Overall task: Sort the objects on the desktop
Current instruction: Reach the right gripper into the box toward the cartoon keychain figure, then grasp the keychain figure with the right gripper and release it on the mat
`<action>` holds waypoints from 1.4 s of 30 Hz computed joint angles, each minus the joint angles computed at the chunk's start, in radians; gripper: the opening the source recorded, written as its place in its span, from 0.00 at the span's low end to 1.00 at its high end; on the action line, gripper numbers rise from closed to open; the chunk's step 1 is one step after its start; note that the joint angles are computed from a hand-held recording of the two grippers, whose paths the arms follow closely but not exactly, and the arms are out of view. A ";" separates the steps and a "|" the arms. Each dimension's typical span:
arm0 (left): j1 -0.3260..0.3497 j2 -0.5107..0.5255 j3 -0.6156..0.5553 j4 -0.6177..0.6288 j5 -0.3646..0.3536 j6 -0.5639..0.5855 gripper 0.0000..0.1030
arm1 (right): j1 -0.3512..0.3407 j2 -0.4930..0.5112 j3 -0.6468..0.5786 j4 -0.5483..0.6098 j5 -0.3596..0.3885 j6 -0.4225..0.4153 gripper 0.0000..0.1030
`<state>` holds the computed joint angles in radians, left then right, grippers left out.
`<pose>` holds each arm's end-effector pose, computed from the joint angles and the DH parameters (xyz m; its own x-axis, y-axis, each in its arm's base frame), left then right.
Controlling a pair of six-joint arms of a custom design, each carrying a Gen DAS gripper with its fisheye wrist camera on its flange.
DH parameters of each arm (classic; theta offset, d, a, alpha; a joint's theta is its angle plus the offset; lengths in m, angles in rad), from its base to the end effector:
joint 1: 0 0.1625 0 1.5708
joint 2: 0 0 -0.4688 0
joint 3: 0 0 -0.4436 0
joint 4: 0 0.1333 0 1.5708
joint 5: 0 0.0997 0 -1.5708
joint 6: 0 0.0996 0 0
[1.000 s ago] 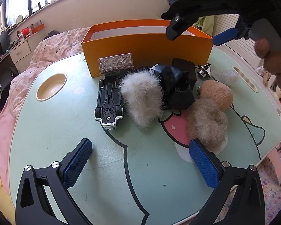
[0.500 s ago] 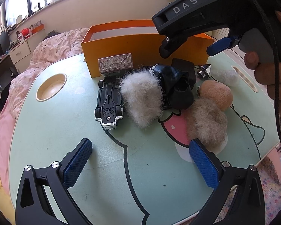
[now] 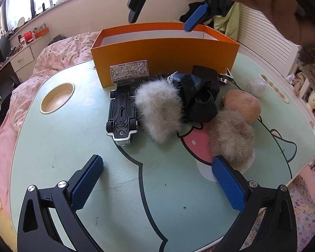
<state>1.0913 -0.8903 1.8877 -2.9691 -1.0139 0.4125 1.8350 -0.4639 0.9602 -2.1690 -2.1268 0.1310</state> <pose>-0.1397 -0.6717 0.1153 -0.6069 0.5186 -0.6023 0.7292 0.6647 -0.1624 0.3174 -0.8642 0.0870 -0.8607 -0.0431 0.5073 -0.1486 0.9743 -0.1694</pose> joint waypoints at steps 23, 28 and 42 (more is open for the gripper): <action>0.001 0.007 -0.007 -0.007 -0.003 -0.001 1.00 | -0.032 0.077 -0.115 0.162 0.012 0.123 0.40; 0.000 0.008 -0.007 -0.009 -0.001 -0.004 1.00 | -0.006 -0.033 0.047 -0.044 0.041 0.036 0.40; 0.001 0.007 -0.007 -0.008 -0.001 -0.003 1.00 | -0.036 -0.289 0.515 -0.405 0.167 -0.079 0.40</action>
